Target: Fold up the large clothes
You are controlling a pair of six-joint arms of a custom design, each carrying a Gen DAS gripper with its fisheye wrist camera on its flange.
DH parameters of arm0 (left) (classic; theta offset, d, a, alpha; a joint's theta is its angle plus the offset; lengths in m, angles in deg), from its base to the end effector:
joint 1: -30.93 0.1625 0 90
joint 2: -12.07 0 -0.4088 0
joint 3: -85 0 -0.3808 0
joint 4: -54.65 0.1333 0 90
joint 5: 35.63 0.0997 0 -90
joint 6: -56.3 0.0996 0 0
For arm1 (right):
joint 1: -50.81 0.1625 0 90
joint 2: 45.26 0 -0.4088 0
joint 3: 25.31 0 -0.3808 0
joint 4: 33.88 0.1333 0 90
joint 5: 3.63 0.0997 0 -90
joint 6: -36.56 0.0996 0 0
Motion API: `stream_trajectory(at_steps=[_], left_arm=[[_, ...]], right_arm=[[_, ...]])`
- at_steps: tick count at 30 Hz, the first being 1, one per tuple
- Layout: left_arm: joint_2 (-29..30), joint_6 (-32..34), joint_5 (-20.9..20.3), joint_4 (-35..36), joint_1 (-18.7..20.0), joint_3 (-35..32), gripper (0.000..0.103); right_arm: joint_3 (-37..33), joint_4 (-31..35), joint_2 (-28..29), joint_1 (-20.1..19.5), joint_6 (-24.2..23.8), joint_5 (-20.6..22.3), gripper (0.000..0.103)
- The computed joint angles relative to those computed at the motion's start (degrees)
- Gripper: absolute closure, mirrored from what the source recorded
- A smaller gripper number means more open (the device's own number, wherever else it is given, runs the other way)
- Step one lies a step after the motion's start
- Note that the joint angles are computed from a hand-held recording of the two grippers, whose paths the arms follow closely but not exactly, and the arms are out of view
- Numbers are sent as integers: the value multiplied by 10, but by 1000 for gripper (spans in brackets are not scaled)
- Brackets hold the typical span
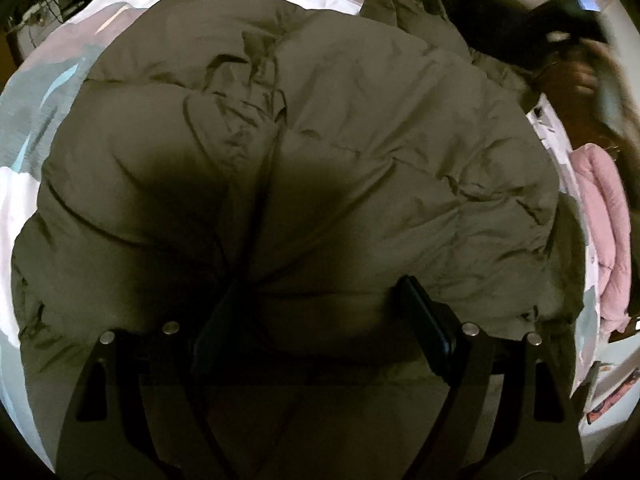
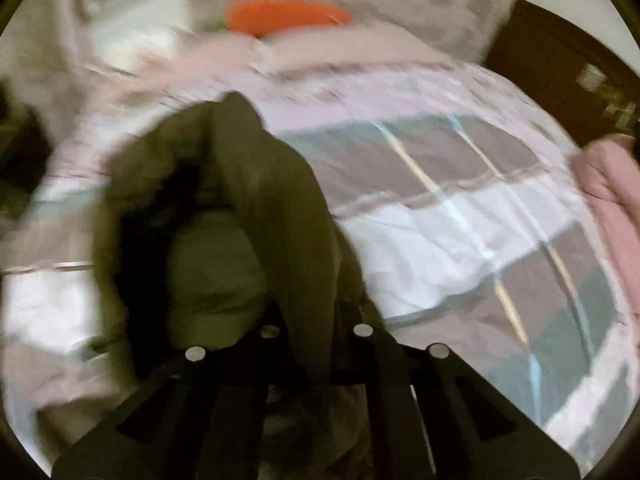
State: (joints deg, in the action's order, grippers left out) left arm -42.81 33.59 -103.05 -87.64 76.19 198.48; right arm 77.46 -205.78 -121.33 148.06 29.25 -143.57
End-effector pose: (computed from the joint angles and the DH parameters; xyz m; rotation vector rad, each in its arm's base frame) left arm -0.2460 -0.4919 0.0695 0.5548 2.6917 -0.1786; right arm 0.1258 -0.5366 0.4335 -0.2361 -2.1038 1.0748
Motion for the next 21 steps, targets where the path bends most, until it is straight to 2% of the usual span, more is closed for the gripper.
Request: stream_trajectory(at_steps=[2,3,5,7,8,10,12,13,14,16,17,18,21], left_arm=[[-7,-34,2,22,-7,-2,20],[-14,-48,-2,29,-9,-1,20],[-37,-77,-11,32,-18,9,20],[-63,-97,-13,24,-30,25,20],[-79,-106,-12,18,-38,35,20],[-109,-121,-13,-2,-50,57,19],[-136,-144,-19,-29,-58,78,18],[-145,-151,-28,-44,-59,85,18],[-150,-155,-38,-54,-59,90,18],[-159,-157,-60,-62,-60,94,18],[-164,-161,-55,-58,-67,96,18],[-171,-166,-44,-53,-76,100,18],[-181,-177,-41,-54,-84,107,13]], right_arm=[[93,-47,-86,38,-29,89,96],[130,-49,-122,59,-35,106,96],[185,-34,-181,95,-47,119,96],[262,-12,-258,148,-59,107,96],[297,10,-300,169,-51,100,96],[355,63,-378,187,-21,88,96],[407,137,-456,172,20,75,93],[429,168,-491,153,44,69,91],[454,204,-542,112,78,83,86],[475,259,-603,57,117,110,84],[480,274,-613,50,127,110,82],[483,286,-613,60,131,89,81],[481,305,-550,156,150,-26,69]])
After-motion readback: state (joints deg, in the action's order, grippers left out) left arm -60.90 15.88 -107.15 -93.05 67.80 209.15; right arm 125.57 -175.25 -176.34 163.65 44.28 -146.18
